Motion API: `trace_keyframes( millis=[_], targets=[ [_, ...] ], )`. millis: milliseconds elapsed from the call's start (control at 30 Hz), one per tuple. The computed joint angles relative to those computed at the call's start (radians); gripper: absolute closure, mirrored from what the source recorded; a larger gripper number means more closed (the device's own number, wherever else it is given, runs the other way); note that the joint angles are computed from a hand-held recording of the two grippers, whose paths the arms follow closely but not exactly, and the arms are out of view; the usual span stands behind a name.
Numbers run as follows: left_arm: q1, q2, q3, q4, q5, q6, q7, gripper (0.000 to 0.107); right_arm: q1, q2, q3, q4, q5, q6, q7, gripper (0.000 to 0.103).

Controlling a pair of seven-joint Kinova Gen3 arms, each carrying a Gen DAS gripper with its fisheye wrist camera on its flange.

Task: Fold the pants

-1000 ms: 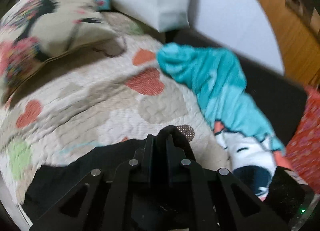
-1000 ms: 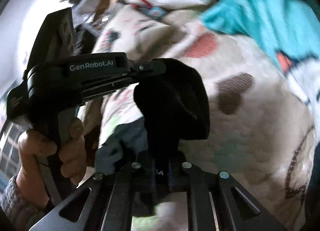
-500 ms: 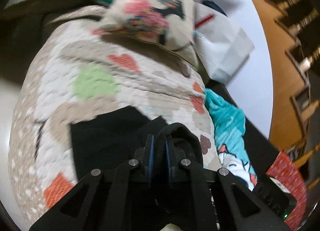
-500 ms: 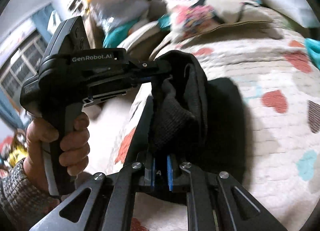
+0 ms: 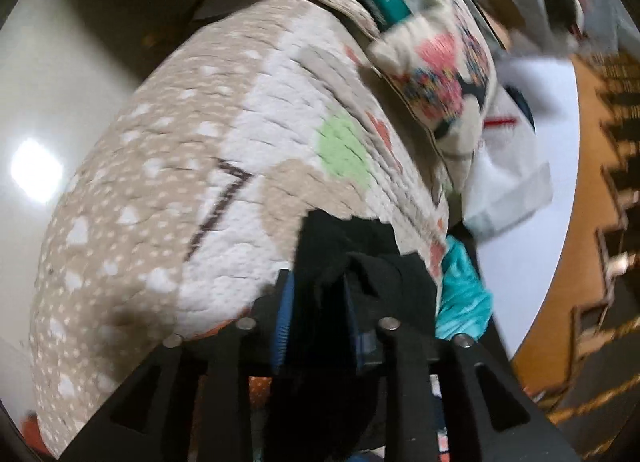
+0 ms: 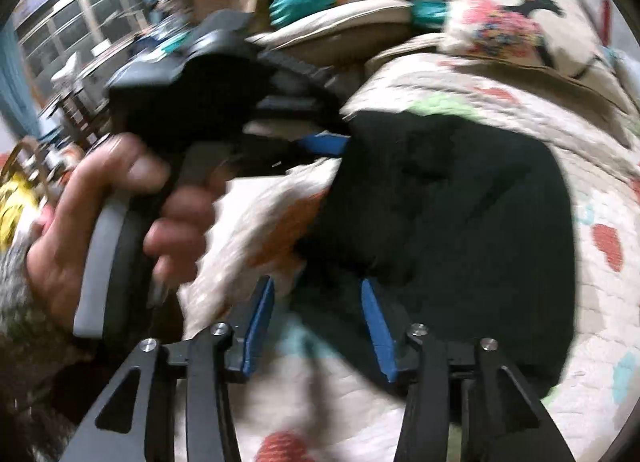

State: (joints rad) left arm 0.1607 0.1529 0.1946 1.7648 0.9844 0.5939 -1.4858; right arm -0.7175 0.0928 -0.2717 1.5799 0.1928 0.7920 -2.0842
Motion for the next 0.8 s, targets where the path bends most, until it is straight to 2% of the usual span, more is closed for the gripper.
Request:
trace_keyframes(
  millis=[33, 100, 200, 333, 367, 433, 567, 633, 733, 800],
  targets=[
    [0.012, -0.016, -0.02, 0.012, 0.003, -0.008, 0.013, 0.084, 0.003, -0.002, -0.017, 0.002, 0.015, 0.001, 0.003, 0.045],
    [0.089, -0.049, -0.101, 0.016, -0.039, -0.021, 0.063, 0.084, 0.041, -0.014, -0.058, 0.004, -0.005, 0.007, 0.022, 0.045],
    [0.228, -0.087, -0.214, -0.007, -0.161, -0.04, 0.161, 0.083, 0.035, -0.071, -0.006, 0.025, -0.055, 0.01, 0.083, 0.045],
    [0.413, -0.096, -0.321, -0.071, -0.324, -0.06, 0.255, 0.081, 0.099, -0.163, 0.01, 0.088, -0.048, -0.026, 0.022, 0.045],
    [0.459, -0.082, -0.346, -0.102, -0.365, -0.051, 0.282, 0.075, 0.122, -0.177, 0.004, 0.101, -0.052, -0.036, 0.002, 0.045],
    [0.552, -0.045, -0.411, -0.17, -0.446, -0.001, 0.356, 0.07, 0.162, -0.199, 0.035, 0.132, -0.107, -0.063, -0.012, 0.045],
    [0.736, 0.054, -0.589, -0.296, -0.609, 0.161, 0.476, 0.06, 0.23, -0.211, 0.058, 0.192, -0.22, -0.107, 0.012, 0.045],
    [0.808, 0.091, -0.665, -0.309, -0.68, 0.229, 0.557, 0.056, 0.245, -0.212, 0.054, 0.214, -0.234, -0.111, 0.018, 0.045],
    [0.857, 0.058, -0.703, -0.274, -0.735, 0.24, 0.674, 0.054, 0.259, -0.224, 0.043, 0.228, -0.244, -0.127, 0.022, 0.045],
    [0.946, 0.043, -0.767, -0.287, -0.815, 0.279, 0.741, 0.054, 0.264, -0.239, 0.04, 0.235, -0.253, -0.14, 0.024, 0.044]
  ],
)
